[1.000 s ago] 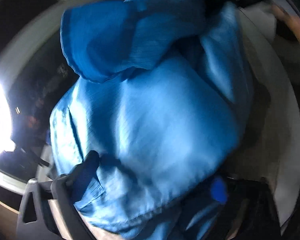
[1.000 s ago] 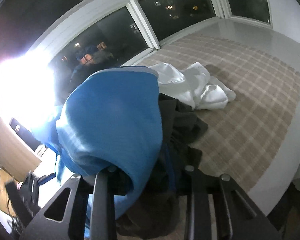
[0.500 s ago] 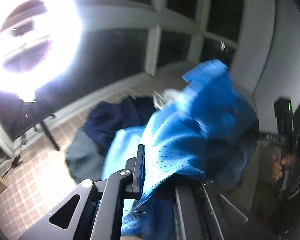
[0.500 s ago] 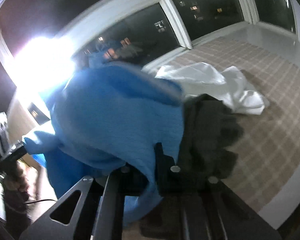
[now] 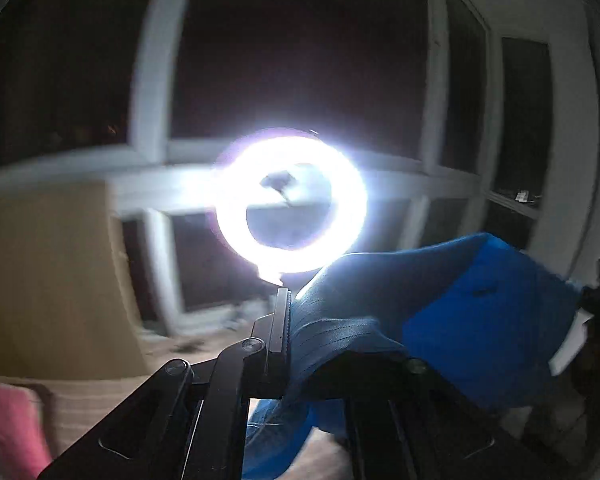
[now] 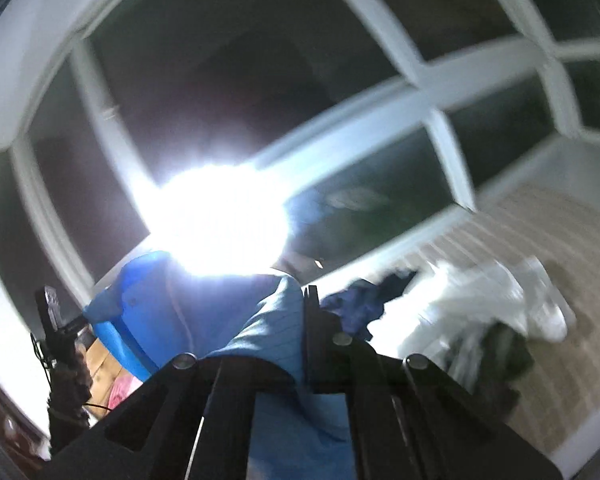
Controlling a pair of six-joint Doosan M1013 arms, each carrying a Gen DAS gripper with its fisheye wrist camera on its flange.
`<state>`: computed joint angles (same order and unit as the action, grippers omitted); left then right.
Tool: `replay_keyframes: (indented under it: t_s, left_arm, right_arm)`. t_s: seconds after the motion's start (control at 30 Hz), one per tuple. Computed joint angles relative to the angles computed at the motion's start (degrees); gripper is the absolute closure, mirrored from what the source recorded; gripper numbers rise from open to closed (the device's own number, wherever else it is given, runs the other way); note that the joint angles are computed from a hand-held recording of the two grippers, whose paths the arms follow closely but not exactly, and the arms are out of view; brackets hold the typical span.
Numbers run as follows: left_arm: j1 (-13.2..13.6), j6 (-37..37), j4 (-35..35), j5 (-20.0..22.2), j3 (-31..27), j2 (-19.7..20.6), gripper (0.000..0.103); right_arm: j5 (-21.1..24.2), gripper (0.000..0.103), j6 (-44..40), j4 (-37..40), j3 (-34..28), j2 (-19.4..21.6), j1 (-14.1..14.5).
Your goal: Fold clothes
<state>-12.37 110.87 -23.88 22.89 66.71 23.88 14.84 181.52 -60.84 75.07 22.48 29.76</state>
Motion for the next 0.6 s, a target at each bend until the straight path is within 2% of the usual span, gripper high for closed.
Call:
replay_keyframes:
  t_s: [0.1, 0.2, 0.37, 0.5, 0.6]
  left_arm:
    - [1.16, -2.31, 3.24, -3.28, 2.23, -3.12, 0.099]
    - [2.25, -4.67, 7.84, -5.26, 4.28, -6.47, 0.099]
    - [3.95, -7.94, 15.8, -7.4, 8.13, -11.62, 0.099]
    - [6.61, -5.15, 15.67, -7.66, 12.29, -15.84, 0.099]
    - [10.09, -1.24, 11.81, -2.94, 13.18, -17.03, 0.099]
  right_arm:
    - [0.59, 0.1, -9.82, 4.82, -6.59, 2.63, 1.51]
    - [-0.78, 0.1, -11.26, 3.43, -11.53, 4.29, 2.91]
    - [-0.88, 0.1, -7.87, -5.58, -17.48, 5.92, 6.3]
    - [-0.79, 0.1, -19.78, 6.43, -22.27, 7.98, 8.74]
    - [1.55, 0.1, -33.34, 21.3, -27.07, 10.99, 10.25]
